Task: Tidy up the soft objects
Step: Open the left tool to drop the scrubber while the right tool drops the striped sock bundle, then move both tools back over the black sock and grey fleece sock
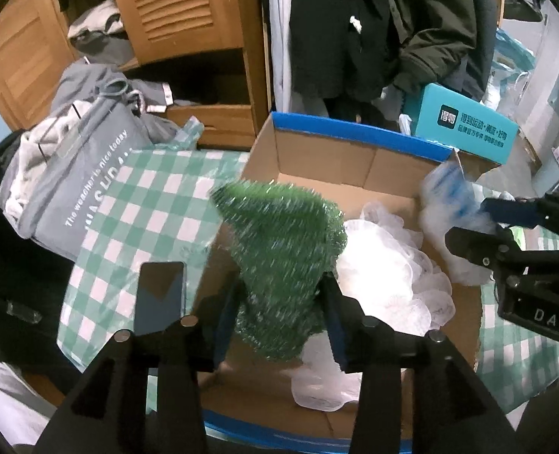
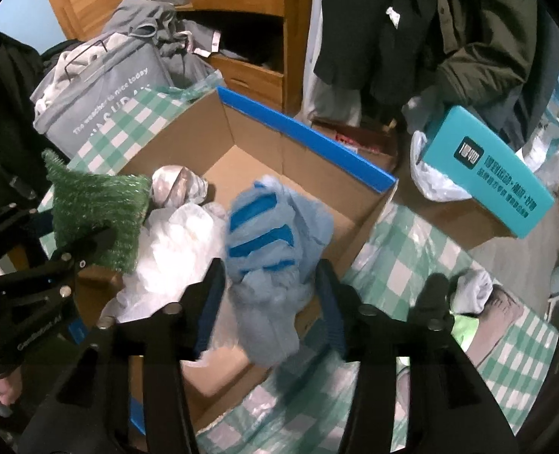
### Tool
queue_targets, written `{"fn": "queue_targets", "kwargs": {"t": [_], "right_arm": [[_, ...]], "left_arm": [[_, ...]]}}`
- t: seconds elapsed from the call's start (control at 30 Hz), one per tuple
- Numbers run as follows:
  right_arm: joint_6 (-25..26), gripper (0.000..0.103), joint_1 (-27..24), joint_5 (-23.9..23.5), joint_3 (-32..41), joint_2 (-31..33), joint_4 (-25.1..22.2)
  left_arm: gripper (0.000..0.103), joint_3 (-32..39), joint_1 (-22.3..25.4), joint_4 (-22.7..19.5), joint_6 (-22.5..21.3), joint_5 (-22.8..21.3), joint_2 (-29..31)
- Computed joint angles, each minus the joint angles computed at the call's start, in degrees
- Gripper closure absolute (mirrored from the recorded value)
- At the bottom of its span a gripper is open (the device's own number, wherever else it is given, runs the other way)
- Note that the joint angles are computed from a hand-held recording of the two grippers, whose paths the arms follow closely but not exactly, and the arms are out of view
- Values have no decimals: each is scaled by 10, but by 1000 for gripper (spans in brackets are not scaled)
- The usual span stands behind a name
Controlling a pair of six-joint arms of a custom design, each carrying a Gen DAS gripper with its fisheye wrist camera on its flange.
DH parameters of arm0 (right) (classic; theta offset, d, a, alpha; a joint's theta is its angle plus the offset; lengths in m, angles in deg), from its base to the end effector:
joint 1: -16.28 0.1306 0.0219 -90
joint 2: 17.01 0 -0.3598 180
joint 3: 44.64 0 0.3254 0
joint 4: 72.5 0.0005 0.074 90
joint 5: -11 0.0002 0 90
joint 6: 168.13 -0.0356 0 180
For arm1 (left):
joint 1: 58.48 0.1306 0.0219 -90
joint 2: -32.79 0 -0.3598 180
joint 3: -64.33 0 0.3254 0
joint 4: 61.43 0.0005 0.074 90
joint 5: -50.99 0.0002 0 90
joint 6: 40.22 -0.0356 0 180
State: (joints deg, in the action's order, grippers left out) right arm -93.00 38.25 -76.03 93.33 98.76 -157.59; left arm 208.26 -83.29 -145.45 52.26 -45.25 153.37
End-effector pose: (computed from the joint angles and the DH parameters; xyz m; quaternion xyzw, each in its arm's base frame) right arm 0.4918 0.1959 0.4800 -0.0541 0.9703 0.0501 0.2303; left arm 0.5071 -0.2307 0.4739 0.1735 0.9504 -0.0085 0.2581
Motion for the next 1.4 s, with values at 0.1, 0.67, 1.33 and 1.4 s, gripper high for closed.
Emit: {"fn": "queue_targets", "kwargs": {"t": [0.1,0.67,1.33,1.4], "right_arm": [[-1,36,3,13,-1,-4,7],[-23,32,-18,22,-63,-56,28],[-44,31,-86,21,-224,-175,63],[-43,31,-93,22,-240,-188,68]], "left_arm": [[50,2,-1,2,-4,-4,-2],[29,12,-25,10,-11,-25,-6],[25,68,-99,-13,-32,-32,25],[25,78,-106,-17,-32,-35,31]]}}
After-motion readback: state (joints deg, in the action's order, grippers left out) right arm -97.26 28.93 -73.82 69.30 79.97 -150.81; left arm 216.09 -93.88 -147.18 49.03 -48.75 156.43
